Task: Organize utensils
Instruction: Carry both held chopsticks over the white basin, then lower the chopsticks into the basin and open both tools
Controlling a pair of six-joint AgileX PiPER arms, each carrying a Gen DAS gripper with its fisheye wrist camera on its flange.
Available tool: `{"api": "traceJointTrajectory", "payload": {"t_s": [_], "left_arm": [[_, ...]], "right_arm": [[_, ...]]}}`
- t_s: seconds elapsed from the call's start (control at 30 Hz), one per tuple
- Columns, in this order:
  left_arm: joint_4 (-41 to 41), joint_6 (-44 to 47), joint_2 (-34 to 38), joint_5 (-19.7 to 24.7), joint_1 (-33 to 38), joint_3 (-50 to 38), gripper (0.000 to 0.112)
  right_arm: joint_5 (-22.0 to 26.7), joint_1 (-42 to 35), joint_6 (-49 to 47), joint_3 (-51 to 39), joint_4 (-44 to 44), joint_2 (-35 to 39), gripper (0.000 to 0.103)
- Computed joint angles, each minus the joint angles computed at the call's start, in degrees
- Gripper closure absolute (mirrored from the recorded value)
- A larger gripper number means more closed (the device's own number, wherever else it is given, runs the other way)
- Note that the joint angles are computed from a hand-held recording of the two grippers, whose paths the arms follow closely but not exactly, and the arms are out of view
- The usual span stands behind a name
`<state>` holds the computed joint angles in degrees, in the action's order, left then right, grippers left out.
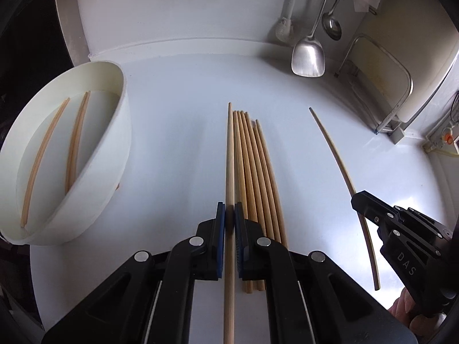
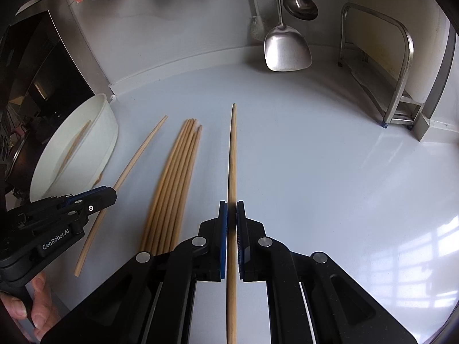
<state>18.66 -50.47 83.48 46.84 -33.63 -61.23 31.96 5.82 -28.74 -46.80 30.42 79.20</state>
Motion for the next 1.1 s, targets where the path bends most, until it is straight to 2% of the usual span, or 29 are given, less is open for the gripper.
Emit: {"api": "traceJointTrajectory", "payload": {"t_s": [0.17,0.27,0.37,0.47,0.63,0.73,0.9,1.1], "left_arm": [[0.78,0.53,-5.98,5.03,1.37,-2.07,0.105],[-0.34,4.30,-8.92,7.11,5.73,-2.87,0.105],[-2.53,10.72,-12.03,7.58,13.36,-2.23,0.105],[-7.67,21.95,-13.64,6.46,25.10,-1.19,0.105],[-17.86,42.74,-10.70,4.20,44.67,-1.56,0.105],[-23.28,52.88,-6.38,3.53,52.59,-2.88,0.105],[-27.22,62.16,1.21,3.89,58.56,-6.10,0.105],[-30.13,68.09,7.54,4.82,61.09,-9.51,0.105]], "right_arm": [[3.76,3.65,5.33,-4.58,-4.35,-2.31,0.097],[5.73,7.66,10.14,-8.58,-6.66,-1.95,0.097],[5.08,14.69,17.59,-12.66,-11.26,-0.31,0.097],[4.37,22.59,26.63,-18.72,-16.96,4.28,0.097],[5.74,33.97,38.34,-32.64,-24.21,15.93,0.097],[8.43,38.55,43.25,-42.64,-26.96,24.63,0.097],[16.52,42.25,48.66,-58.86,-28.76,37.99,0.097],[24.94,42.85,52.58,-71.72,-30.03,47.51,0.097]]}}
